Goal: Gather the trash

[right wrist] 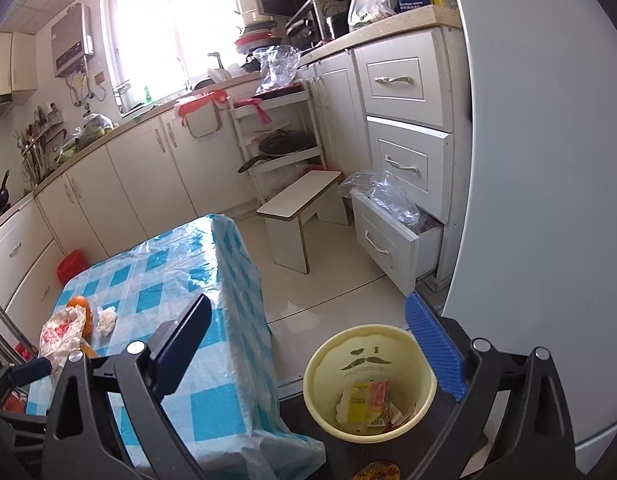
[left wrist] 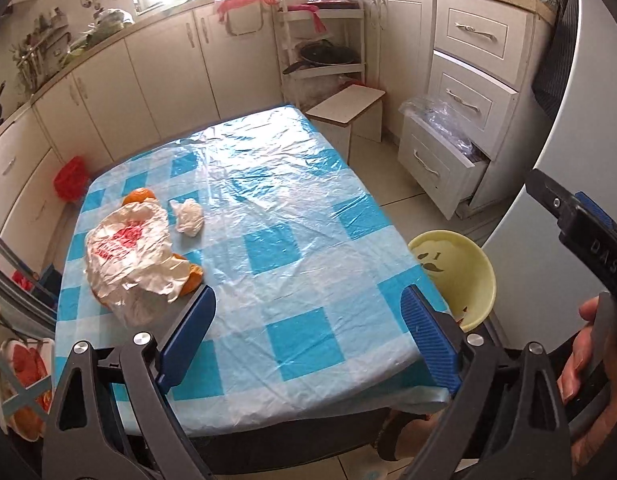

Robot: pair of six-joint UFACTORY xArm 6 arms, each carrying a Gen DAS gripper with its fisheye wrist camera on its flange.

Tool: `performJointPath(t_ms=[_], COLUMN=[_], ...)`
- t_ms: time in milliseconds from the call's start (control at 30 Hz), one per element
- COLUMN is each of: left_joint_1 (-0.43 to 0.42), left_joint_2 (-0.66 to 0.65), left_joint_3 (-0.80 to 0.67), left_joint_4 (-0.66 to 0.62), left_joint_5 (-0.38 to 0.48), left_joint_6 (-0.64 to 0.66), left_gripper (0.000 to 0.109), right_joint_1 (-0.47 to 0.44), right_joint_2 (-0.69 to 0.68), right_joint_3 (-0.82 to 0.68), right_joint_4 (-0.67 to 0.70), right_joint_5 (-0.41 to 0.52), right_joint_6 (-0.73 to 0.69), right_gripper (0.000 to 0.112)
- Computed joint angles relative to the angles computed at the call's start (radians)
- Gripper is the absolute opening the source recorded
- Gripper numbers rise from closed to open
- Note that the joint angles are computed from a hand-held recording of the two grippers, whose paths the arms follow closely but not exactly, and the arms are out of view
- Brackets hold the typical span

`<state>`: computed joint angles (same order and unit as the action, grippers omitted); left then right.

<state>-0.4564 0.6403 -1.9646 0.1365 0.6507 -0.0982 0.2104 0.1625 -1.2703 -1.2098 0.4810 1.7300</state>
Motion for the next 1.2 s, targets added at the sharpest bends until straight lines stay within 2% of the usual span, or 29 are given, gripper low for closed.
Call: performJointPath(t_ms=[133,467,767,1200], left_joint_1=[0.034,0.112,0.145,0.150], left_joint_2=[-0.078,-0.219,-0.264,-0.265], left_joint_3=[0.127,0.334,0.394,0.399], left_joint_4=[0.011,0.035,0.016,0.004], left_joint_5=[-0.044,-0.147,-0.177,-0.179], left_joint_6=[-0.041,-0.094,-0.105,-0.095], left_gripper=[0.091,0.091,0.091,0.091], right_joint_1=[0.037,0.084,0.113,0.122], right_joint_2=[0.027,0.145,0.204,0.256], right_joint_3=[-0.032,-0.161,-0.222,-0.283], right_joint_4=[-0.062,-0.057,-0.039,0.006], right_joint_5=[0.016,0.053,0.053,0.019], right_joint_6=[0.018,-0.015,-0.083,-0.127], right_gripper=[0.094,0.094,0.094,0.094])
